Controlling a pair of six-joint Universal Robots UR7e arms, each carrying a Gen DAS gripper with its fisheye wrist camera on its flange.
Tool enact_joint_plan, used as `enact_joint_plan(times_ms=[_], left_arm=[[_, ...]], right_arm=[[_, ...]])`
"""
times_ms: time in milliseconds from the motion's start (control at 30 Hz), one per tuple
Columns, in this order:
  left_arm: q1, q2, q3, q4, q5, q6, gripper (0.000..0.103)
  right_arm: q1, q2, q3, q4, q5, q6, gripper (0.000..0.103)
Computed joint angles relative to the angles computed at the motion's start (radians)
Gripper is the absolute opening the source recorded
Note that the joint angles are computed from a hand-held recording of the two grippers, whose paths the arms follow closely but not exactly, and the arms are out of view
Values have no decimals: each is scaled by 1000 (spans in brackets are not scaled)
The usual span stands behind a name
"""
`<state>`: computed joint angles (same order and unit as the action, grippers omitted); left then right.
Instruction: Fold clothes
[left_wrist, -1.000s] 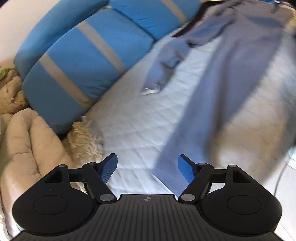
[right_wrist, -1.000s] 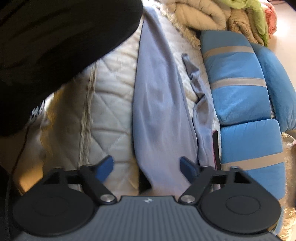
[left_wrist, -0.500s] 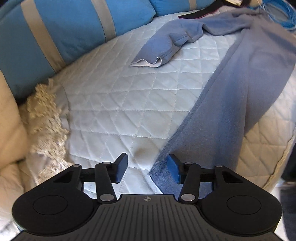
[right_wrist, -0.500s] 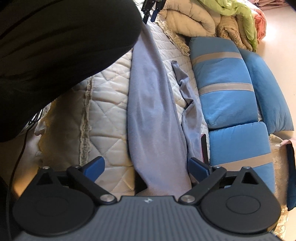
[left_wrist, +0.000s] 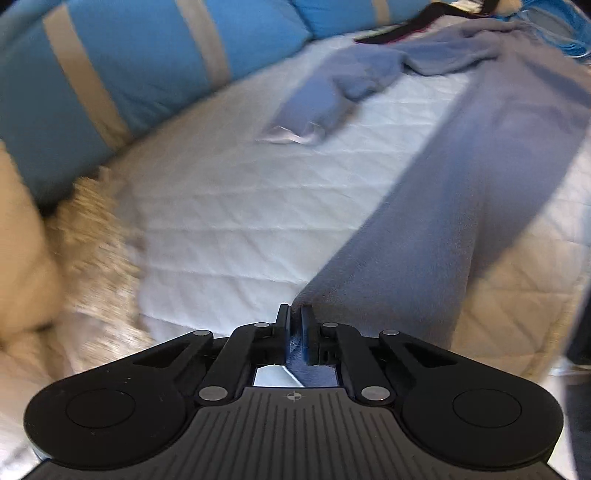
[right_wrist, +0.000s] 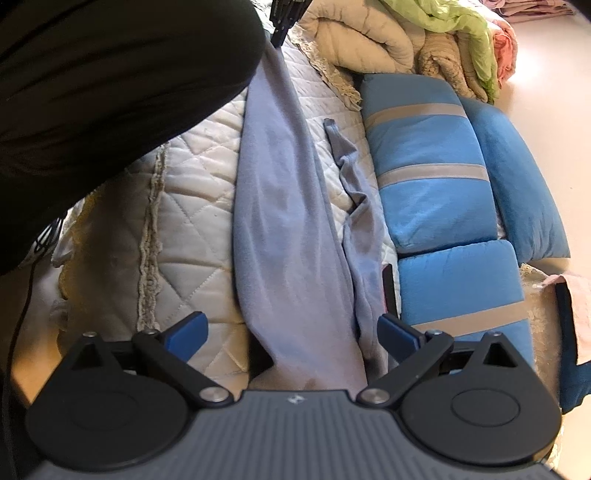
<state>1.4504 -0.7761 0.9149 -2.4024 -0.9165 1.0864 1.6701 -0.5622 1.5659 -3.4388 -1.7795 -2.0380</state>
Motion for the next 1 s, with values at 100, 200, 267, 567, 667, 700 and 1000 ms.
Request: enact_joint_plan(times_ms=[100, 200, 267, 567, 667, 700, 1000], left_arm=[[-11, 44, -38, -102, 36, 91, 5], [-16, 100, -94, -129, 77, 179, 5], [-14, 134, -117, -170, 100, 260, 5], [-8, 162, -125, -320, 100, 388, 23], [-11, 159, -178, -278, 130, 207, 47], [-8, 142, -185, -217, 123, 104, 48], [-10, -42, 94, -228, 100, -25, 52]], right_arm=[[0, 5, -5, -31, -3, 12, 103], [4, 14, -17, -59, -18, 45, 103], [7, 12, -23, -61, -35, 82, 103], [14, -10, -50, -46, -96, 250, 103], [10, -13, -49, -58, -97, 258, 103], [9, -15, -46, -58, -96, 261, 103], [6, -31, -14, -63, -75, 271, 103]])
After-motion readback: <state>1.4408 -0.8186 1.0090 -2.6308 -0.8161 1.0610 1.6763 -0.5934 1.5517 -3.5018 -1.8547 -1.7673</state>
